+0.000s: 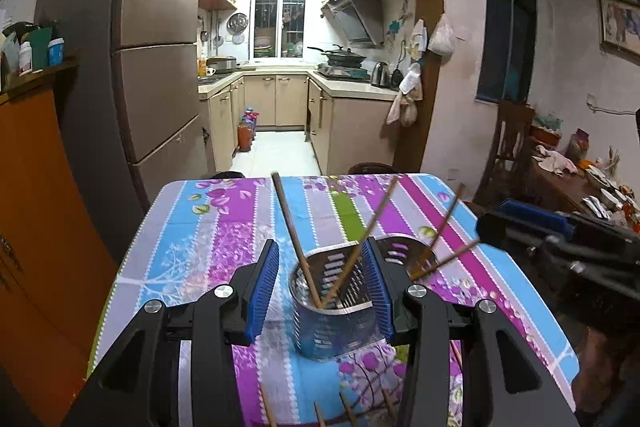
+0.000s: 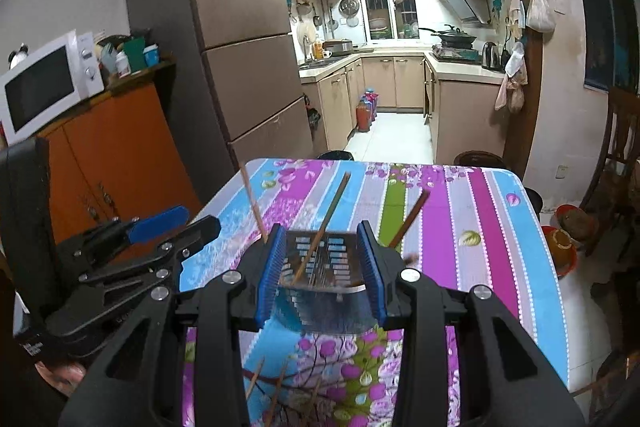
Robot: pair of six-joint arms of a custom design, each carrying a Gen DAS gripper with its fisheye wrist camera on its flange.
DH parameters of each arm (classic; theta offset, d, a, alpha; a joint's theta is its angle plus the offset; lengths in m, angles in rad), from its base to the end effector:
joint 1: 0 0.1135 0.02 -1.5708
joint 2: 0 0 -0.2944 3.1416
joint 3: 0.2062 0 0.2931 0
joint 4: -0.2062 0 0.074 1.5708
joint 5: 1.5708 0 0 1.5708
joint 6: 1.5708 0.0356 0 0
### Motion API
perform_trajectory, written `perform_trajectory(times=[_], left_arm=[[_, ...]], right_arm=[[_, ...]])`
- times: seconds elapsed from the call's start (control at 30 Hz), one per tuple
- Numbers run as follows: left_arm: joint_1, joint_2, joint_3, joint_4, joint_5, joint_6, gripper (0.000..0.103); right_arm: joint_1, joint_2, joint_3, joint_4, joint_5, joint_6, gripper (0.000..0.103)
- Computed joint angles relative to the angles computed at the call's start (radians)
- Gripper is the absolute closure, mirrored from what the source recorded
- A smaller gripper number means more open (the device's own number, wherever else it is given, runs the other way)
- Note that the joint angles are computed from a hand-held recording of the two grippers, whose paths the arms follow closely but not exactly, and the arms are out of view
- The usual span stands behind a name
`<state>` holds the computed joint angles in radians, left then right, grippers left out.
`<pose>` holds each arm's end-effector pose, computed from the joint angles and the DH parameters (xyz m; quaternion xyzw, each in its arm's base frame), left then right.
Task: Organize utensils
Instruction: 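Lift both open tools out of the holder and move back to the chopsticks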
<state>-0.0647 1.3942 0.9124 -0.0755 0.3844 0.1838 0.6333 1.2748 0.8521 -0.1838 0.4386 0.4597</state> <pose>0.3396 -0.0354 0.2670 0.1984 0.8401 -0.1384 0.4855 0.2570 0.1699 0.2716 0.0255 0.8703 0.0705 0.4868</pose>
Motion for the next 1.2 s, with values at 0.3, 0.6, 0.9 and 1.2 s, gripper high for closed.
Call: perform_trajectory(times=[0.3,0.6,0.9,1.2], left_arm=[[0.026,-0.169,-0.216,0.056,0.01,0.043,0.058],[0.223,-0.425,-0.472,0.016,0.155,0.177,0.058],[0.515,-0.593,-0.714,-0.072,0.344,0.411,0.058],[0.807,-0.659,-0.826,-0.26,0.531,0.82,0.058]], right_arm=[[0.142,-0.065,-0.124,0.009,0.129,0.066,0.068],[0.437,-0.181,-0.289,-0.119,0.367,0.319,0.068],[0.717,-0.121,-0.373,-0.318,0.52,0.803,0.068],[0.954,0.171,-0.322,-0.46,0.496,1.185,0.068]])
